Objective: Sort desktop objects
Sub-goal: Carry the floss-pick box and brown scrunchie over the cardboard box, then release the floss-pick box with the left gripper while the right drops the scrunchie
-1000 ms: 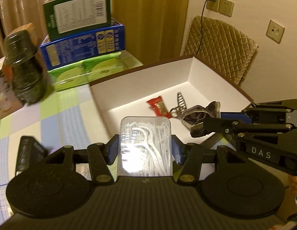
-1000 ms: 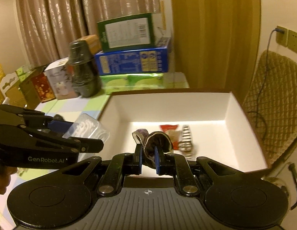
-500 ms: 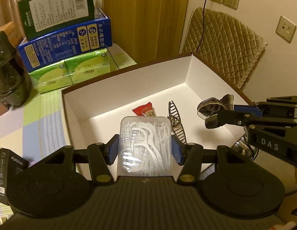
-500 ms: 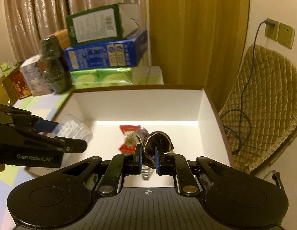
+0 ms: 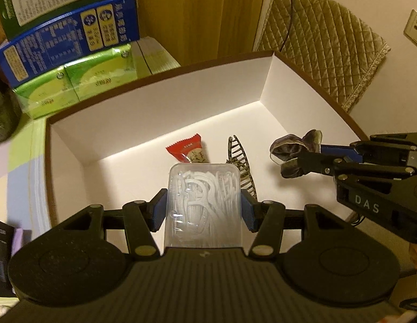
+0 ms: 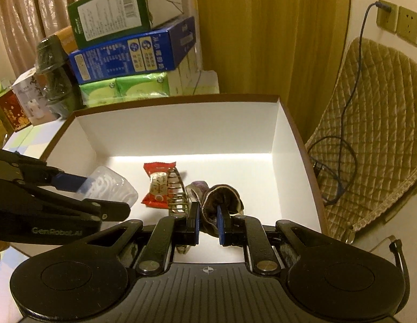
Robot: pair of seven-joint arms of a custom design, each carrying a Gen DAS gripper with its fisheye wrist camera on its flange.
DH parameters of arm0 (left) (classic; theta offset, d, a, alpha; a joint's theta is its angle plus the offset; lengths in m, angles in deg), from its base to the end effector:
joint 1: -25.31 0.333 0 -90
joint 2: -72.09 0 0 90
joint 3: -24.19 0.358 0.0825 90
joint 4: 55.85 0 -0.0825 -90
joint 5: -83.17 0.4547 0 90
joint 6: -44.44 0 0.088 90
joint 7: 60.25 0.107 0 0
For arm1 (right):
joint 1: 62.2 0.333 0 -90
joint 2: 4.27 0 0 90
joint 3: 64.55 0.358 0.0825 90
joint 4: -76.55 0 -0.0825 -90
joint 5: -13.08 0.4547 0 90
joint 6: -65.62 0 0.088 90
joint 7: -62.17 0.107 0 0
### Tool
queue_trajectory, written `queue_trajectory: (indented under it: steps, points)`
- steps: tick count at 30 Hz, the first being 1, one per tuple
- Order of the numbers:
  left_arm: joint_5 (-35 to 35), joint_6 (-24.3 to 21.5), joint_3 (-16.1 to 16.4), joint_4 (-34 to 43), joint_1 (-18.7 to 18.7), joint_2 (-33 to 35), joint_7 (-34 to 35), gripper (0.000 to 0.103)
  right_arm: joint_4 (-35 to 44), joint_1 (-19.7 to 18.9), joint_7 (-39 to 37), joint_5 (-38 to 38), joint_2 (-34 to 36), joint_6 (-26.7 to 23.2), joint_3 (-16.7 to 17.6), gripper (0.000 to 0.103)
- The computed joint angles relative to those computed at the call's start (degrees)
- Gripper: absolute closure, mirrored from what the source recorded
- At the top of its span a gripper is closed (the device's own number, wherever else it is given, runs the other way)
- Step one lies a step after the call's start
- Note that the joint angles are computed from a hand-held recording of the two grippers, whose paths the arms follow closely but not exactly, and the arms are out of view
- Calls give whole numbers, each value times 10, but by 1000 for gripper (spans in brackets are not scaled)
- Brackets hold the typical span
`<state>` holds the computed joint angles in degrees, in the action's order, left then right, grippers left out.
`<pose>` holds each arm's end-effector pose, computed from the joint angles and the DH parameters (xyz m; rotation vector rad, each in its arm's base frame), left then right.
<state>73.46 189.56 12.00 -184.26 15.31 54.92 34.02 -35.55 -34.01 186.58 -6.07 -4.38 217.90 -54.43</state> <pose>0.5167 -0.2190 0.5677 -1.5699 2.2721 -0.7343 0.5200 0.4227 0.5712 -1.9811 1.4485 -0.4556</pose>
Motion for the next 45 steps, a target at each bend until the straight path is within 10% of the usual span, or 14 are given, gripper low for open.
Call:
queue_trajectory:
  steps: [26,30,45]
  points:
    - [19,-3,0,39,-3,68,-31,45,26,-2,-37,36,38,1,-6,92]
    - [25,0,-1,33,0,58,-34,41,20,0,-20,0,35,20,-9,57]
    - [35,2,-1,-17,12,-24,-36,28,-22,1,-25,34,-18,32,3,11]
